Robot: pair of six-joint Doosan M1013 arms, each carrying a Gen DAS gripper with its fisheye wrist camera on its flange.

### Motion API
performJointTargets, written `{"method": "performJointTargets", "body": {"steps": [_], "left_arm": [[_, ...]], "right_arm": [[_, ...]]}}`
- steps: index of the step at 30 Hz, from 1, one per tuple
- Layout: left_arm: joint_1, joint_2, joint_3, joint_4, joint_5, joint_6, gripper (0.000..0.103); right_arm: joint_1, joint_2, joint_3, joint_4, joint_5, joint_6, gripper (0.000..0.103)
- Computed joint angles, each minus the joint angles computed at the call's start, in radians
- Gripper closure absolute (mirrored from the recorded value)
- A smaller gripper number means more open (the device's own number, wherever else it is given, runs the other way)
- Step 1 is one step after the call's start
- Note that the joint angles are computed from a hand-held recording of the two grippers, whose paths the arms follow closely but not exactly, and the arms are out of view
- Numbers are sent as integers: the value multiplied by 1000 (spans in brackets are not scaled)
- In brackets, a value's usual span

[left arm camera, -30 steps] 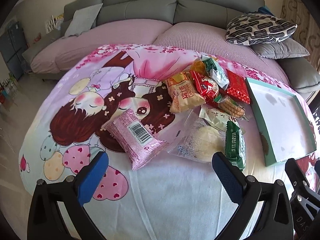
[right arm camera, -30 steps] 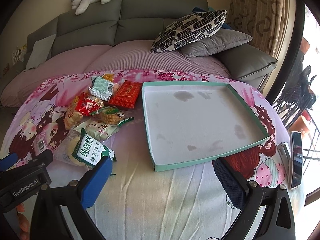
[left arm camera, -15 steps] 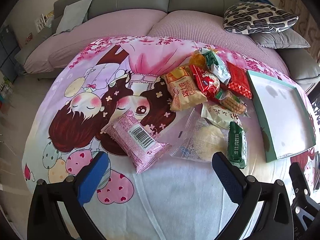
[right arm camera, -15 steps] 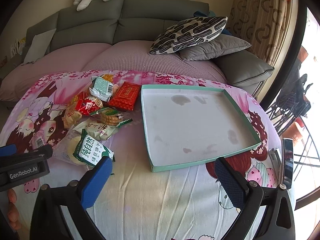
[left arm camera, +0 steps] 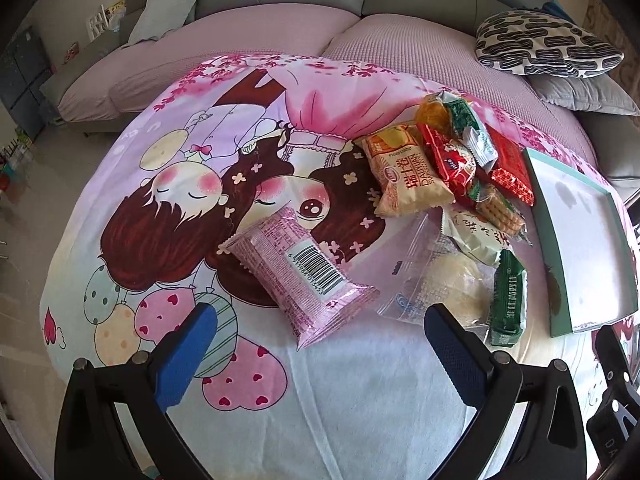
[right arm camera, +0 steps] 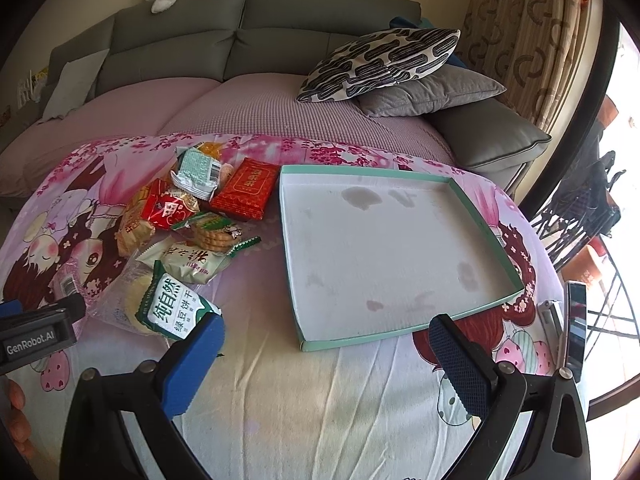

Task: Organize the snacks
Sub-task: 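Move both tools toward the snack pile beside the teal-rimmed tray, then grasp the green biscuit packet with the right tool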

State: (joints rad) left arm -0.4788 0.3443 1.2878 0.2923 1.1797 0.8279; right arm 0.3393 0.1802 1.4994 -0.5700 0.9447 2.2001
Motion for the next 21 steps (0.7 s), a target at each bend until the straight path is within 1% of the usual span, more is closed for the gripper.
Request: {"method": "performJointTargets", "body": {"steps": [7, 13, 17, 21], "left_arm": [[7, -5, 7, -2, 0, -28, 0], [10, -4, 4, -9, 2, -31, 0], [13, 0, 1, -4, 20, -49, 0], [20, 0, 3, -15, 25, -68, 0]], "right_arm": [[-7, 11, -12, 28, 8, -13, 0], [-1, 18, -26, 45, -17, -48, 0], [4, 25, -34, 58, -29, -73, 0], [9, 19, -19, 81, -38, -98, 0]]}}
